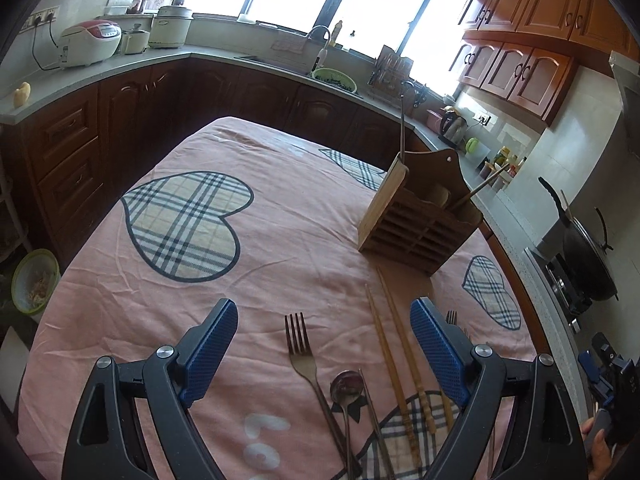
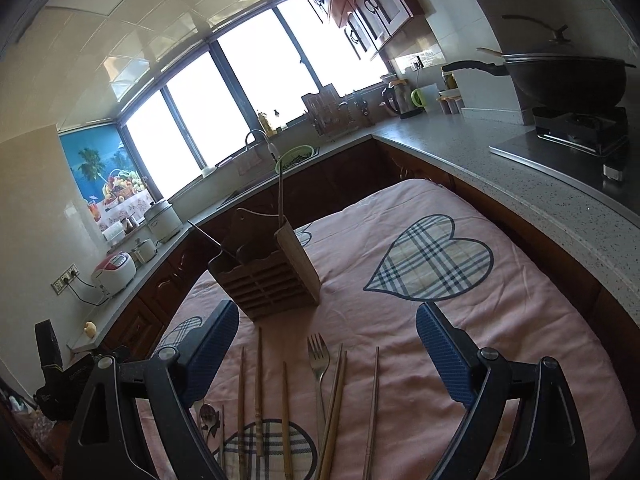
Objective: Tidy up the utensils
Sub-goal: 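Withdraw both open tools back over the remaining utensils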
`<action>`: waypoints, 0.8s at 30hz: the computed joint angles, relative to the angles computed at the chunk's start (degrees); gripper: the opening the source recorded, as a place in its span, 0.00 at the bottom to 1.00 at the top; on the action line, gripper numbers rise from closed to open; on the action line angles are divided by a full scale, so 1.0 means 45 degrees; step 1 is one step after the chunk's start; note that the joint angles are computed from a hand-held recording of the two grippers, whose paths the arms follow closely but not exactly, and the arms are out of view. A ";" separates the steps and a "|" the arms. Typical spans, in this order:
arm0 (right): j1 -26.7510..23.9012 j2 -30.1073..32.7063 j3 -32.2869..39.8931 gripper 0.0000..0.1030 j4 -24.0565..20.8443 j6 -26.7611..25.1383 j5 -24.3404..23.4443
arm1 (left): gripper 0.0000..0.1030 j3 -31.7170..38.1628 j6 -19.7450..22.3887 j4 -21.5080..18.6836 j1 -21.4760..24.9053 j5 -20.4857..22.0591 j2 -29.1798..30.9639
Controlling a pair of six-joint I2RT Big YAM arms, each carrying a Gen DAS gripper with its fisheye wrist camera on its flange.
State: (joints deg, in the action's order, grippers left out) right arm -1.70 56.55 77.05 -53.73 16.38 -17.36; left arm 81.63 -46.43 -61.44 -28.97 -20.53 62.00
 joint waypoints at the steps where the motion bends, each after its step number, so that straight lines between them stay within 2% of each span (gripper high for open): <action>1: -0.0045 -0.0089 -0.0146 0.90 -0.0108 -0.0034 0.0016 | 0.86 0.0019 -0.0059 -0.0158 -0.0056 0.0040 0.0021; 5: -0.0005 -0.0201 -0.0420 0.90 -0.0537 -0.0152 0.0190 | 0.86 0.0355 -0.0170 -0.0767 -0.0306 0.0073 0.0321; 11: 0.0057 -0.0131 -0.0455 0.89 -0.0825 -0.0364 0.0354 | 0.86 0.1075 0.0063 -0.1157 -0.0507 0.0160 0.0964; 24: 0.0356 0.0757 0.0055 0.88 -0.1438 -0.1061 0.0634 | 0.84 0.3360 0.1333 -0.1867 0.0167 0.1445 0.3295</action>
State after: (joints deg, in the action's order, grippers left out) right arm -0.09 59.96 77.30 -60.20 11.61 -14.51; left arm 96.75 -40.43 -69.84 -28.22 -14.03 76.82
